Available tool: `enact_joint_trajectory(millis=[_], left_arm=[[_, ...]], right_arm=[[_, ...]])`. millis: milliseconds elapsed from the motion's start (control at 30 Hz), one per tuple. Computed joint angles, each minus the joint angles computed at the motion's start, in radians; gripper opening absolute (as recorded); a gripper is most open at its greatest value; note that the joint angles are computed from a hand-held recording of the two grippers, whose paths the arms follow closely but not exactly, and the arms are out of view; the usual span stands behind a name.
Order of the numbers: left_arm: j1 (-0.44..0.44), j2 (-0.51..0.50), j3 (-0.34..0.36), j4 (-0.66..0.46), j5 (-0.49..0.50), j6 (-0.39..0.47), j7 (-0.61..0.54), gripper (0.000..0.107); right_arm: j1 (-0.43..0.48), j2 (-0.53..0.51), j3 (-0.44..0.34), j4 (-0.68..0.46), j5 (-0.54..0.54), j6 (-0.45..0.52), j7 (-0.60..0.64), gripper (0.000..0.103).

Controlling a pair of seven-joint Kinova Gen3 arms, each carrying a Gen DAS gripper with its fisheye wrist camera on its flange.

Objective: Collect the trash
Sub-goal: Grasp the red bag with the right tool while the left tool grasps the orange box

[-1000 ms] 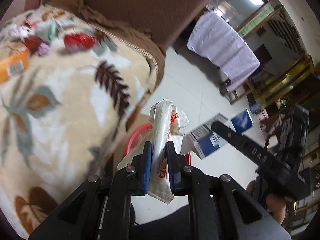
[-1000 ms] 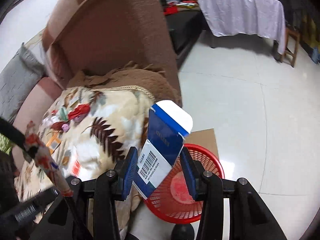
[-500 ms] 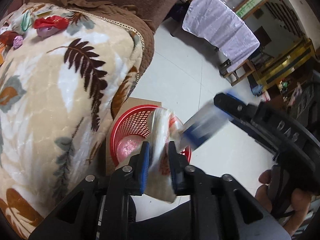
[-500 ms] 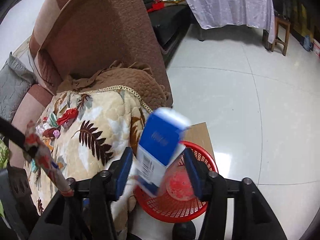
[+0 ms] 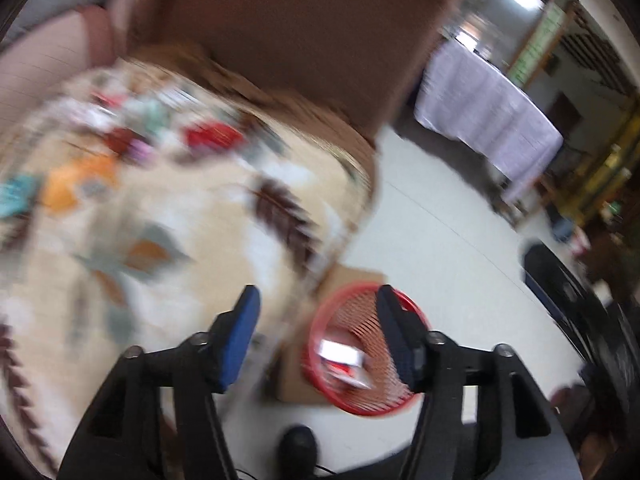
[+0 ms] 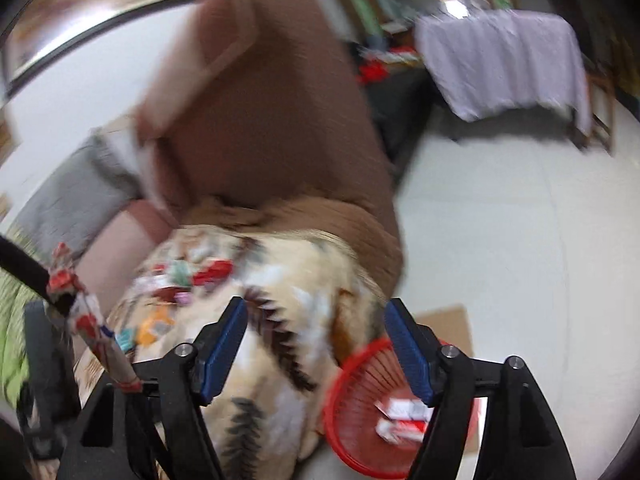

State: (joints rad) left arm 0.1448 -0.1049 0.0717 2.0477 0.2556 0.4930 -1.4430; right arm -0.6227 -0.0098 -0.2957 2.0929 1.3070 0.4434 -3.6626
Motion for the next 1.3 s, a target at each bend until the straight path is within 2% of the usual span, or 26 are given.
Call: enact_joint_trajectory(millis=[67,133,233,300,333,367,467,567,600,667,733,767,833,867,933,967,1033,1100,1167,1233,1300], left_arm=[[-0.025,-0.038,-0.024,-0.004,-0.049,0.017,0.051,0.067],[-0.077,-0.081,-0.035,-0.014,-0.122,0.047,0.13,0.068],[-0.216,-0.132,0.033,-0.014,-0.244,0.054,0.23,0.07],[-0.307,-0.158,0.087,-0.019,-0.326,0.065,0.276,0.077],[-0.334,-0.165,0.102,-0.022,-0.366,0.067,0.3,0.082],[-0.346,-0.17,0.098,-0.025,-0.394,0.072,0.309,0.082],[-0.315,-0.168,0.024,-0.041,-0.464,0.088,0.346,0.082],[-0.294,-0.152,-0.077,-0.05,-0.436,0.072,0.291,0.082],[-0.306,-0.136,-0.093,-0.054,-0.442,0.066,0.28,0.082],[-0.355,-0.102,-0.067,-0.056,-0.503,0.054,0.301,0.082],[-0.423,-0.075,-0.014,-0.064,-0.567,0.065,0.349,0.082],[-0.43,-0.071,-0.01,-0.058,-0.574,0.065,0.354,0.082],[-0.387,-0.049,-0.057,-0.058,-0.544,0.058,0.315,0.082],[-0.37,-0.049,-0.08,-0.056,-0.515,0.051,0.274,0.082],[-0.352,-0.03,-0.107,-0.058,-0.46,0.032,0.193,0.083],[-0.315,-0.01,-0.145,-0.063,-0.422,0.018,0.152,0.083],[-0.295,0.018,-0.174,-0.068,-0.37,-0.006,0.081,0.083],[-0.326,0.06,-0.149,-0.071,-0.35,-0.029,0.045,0.083],[-0.332,0.095,-0.16,-0.076,-0.278,-0.046,-0.033,0.083],[-0.34,0.121,-0.155,-0.082,-0.212,-0.064,-0.113,0.083],[-0.338,0.139,-0.147,-0.086,-0.201,-0.09,-0.146,0.083]], right_arm=[[-0.026,0.013,-0.017,-0.021,0.078,0.006,-0.02,0.087],[-0.031,0.034,-0.038,-0.058,0.104,-0.008,0.024,0.088],[0.047,0.079,-0.166,-0.139,0.065,0.017,0.146,0.094],[0.122,0.128,-0.258,-0.202,0.035,0.014,0.228,0.094],[0.168,0.157,-0.304,-0.235,0.018,-0.009,0.268,0.094],[0.211,0.181,-0.351,-0.262,-0.007,-0.017,0.309,0.094],[0.306,0.295,-0.49,-0.377,-0.072,0.003,0.431,0.094],[0.367,0.416,-0.62,-0.506,-0.132,0.082,0.553,0.094],[0.368,0.452,-0.64,-0.553,-0.149,0.105,0.594,0.094],[0.333,0.498,-0.624,-0.634,-0.193,0.133,0.675,0.094],[0.275,0.519,-0.542,-0.685,-0.254,0.102,0.743,0.094],[0.249,0.517,-0.495,-0.685,-0.271,0.078,0.755,0.094],[0.214,0.51,-0.421,-0.663,-0.281,0.018,0.745,0.094],[0.215,0.514,-0.411,-0.655,-0.305,0.008,0.744,0.094],[0.252,0.553,-0.448,-0.673,-0.387,0.01,0.788,0.094],[0.286,0.583,-0.488,-0.689,-0.419,0.01,0.829,0.094],[0.306,0.608,-0.517,-0.727,-0.437,0.058,0.867,0.094],[0.316,0.643,-0.543,-0.778,-0.424,0.106,0.882,0.094],[0.314,0.693,-0.558,-0.847,-0.443,0.153,0.935,0.094],[0.312,0.743,-0.562,-0.905,-0.496,0.17,1.0,0.093],[0.315,0.784,-0.56,-0.942,-0.571,0.168,1.061,0.089]])
